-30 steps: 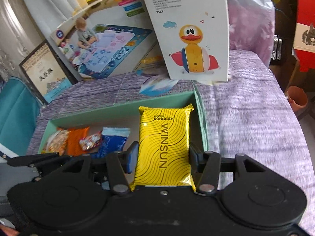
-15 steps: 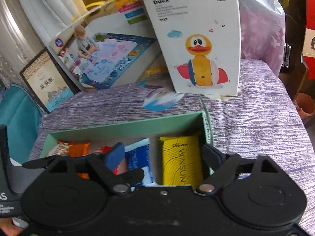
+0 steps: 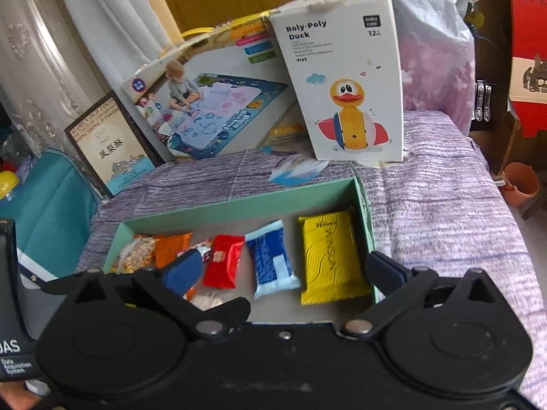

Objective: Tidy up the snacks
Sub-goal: 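Move the left tool to the orange spicy-strip packet and close on it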

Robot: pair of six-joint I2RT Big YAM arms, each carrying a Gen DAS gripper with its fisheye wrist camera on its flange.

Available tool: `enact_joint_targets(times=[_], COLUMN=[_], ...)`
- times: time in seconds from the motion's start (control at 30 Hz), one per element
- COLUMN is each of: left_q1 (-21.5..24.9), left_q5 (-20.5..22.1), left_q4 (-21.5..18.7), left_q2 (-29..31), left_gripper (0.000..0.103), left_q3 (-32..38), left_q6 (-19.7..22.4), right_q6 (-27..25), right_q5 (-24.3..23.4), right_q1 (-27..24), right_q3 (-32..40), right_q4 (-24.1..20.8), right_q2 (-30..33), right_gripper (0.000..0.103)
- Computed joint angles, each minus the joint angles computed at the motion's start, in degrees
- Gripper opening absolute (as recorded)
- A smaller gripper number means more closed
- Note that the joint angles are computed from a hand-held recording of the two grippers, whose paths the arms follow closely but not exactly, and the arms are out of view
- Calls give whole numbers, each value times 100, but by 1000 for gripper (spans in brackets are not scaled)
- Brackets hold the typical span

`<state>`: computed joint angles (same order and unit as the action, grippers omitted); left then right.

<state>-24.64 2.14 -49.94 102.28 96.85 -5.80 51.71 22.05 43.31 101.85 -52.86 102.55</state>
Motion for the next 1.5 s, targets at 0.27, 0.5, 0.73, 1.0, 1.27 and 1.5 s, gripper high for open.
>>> enact_joint_targets(times=[0.27, 0.5, 0.73, 1.0, 1.27, 1.5], left_q1=[-125, -251, -335, -431, -553, -688], left_q5=[12, 1, 66, 345, 584, 494], left_q4=[79, 47, 12, -27, -82, -68], left_q2=[-894, -1472, -1861, -2029, -2010, -2067], left_gripper=[103, 103, 103, 103, 102, 75], left_q3=[-986, -1725, -2422, -2919, -3132, -3322], left_q6=[103, 151, 384, 1242, 1935, 2345], right_q6=[427, 887, 1298, 1876, 2402, 2709], right_q5=[76, 148, 43, -56, -142, -465], right_q1=[354, 642, 934, 1156, 1301, 1438], right_q3=[-535, -1120, -1756, -2304, -2622, -2829], right_q4=[-74, -36, 41, 100, 254, 451], right_q2=[-503, -928, -1253, -1407, -1520, -1516], right_gripper=[103, 103, 103, 103, 89, 47])
